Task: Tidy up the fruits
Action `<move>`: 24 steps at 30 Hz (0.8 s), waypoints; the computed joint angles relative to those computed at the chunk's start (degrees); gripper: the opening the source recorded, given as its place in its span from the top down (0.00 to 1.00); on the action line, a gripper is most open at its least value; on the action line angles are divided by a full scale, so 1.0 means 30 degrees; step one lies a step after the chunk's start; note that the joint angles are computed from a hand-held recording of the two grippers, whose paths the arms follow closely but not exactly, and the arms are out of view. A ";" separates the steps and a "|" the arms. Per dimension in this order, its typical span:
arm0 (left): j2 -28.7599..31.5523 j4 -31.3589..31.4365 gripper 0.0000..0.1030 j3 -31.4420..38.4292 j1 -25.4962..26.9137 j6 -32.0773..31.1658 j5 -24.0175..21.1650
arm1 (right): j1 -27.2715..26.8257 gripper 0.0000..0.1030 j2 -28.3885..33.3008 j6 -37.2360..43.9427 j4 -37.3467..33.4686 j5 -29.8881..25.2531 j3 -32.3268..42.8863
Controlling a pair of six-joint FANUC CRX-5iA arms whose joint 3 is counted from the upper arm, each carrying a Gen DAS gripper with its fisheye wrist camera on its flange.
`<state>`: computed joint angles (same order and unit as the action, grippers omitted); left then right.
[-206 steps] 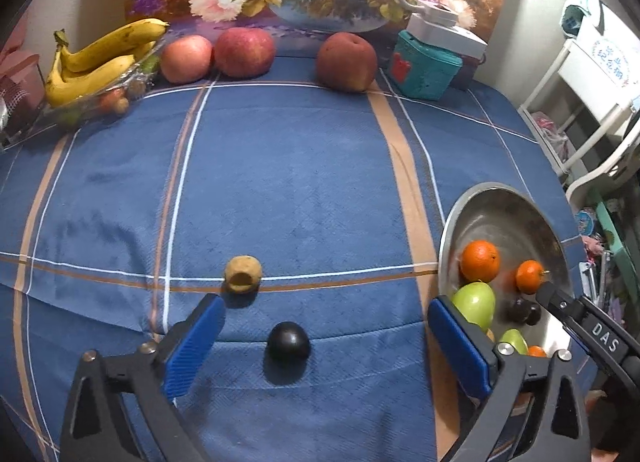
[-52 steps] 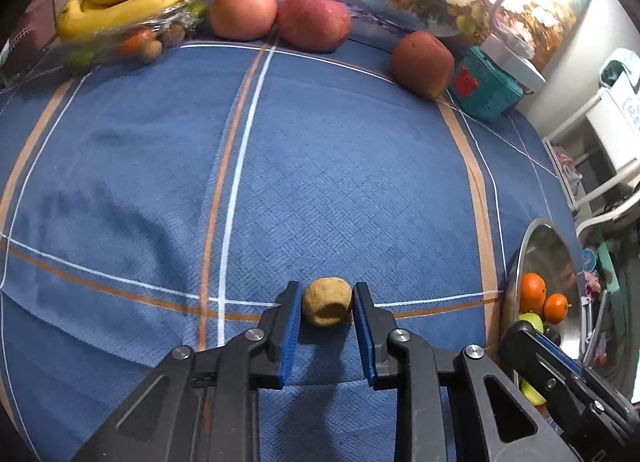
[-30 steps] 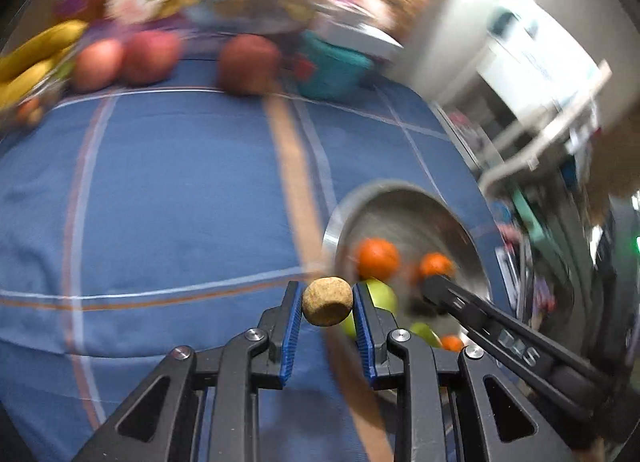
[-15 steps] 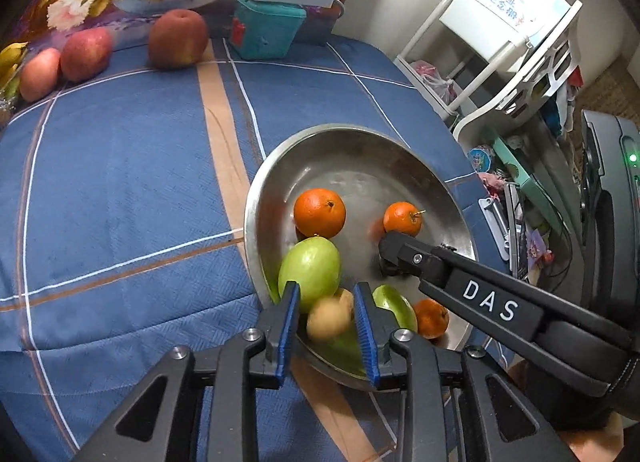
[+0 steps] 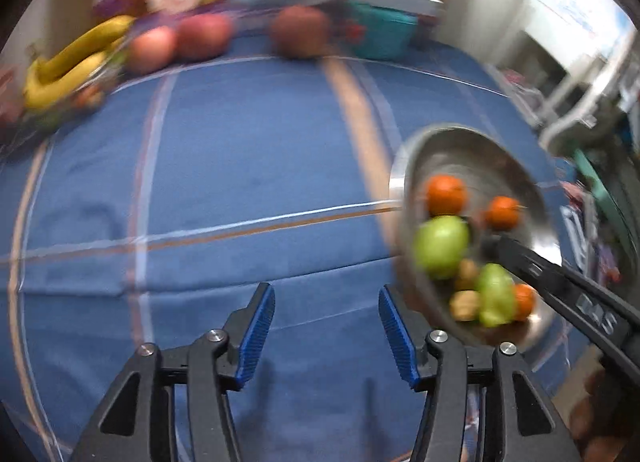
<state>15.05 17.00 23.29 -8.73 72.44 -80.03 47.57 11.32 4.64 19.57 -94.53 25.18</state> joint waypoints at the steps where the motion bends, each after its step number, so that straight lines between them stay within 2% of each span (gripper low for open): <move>1: -0.0146 -0.0463 0.27 -0.0077 0.0185 0.0462 0.0114 | 0.0154 0.65 0.0124 0.0100 0.0021 -0.0239 0.0156; 2: -0.0295 -0.0764 0.15 -0.0210 0.0295 0.0663 0.0284 | 0.0323 0.57 0.0233 0.0218 0.0052 -0.0498 0.0302; 4: -0.0678 -0.1232 0.02 -0.0569 0.0529 0.0885 0.0613 | 0.0686 0.44 0.0352 0.0531 0.0128 -0.0785 0.0435; 7: -0.1250 -0.1393 0.00 -0.1130 0.1046 0.1150 0.0757 | 0.1348 0.33 0.0401 0.0899 0.0545 -0.1029 0.0396; 11: -0.2077 -0.2506 0.00 -0.1543 0.1498 0.1542 0.0701 | 0.2158 0.14 0.0254 0.1136 0.1007 -0.0954 0.0021; 15: -0.3105 -0.2797 0.00 -0.2392 0.1984 0.1605 0.1181 | 0.2765 0.13 0.0211 0.1253 0.1302 -0.1080 -0.0082; 19: -0.3874 -0.4363 0.00 -0.2542 0.1884 0.2392 0.1254 | 0.3072 0.13 0.0424 0.1296 0.2217 -0.1292 0.0108; 24: -0.4015 -0.4906 0.00 -0.2350 0.1894 0.3526 0.1116 | 0.3177 0.13 0.0501 0.1596 0.2349 -0.1312 0.0279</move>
<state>3.01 2.28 16.24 -3.05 83.02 -76.68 57.10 12.83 9.43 26.61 -98.47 26.01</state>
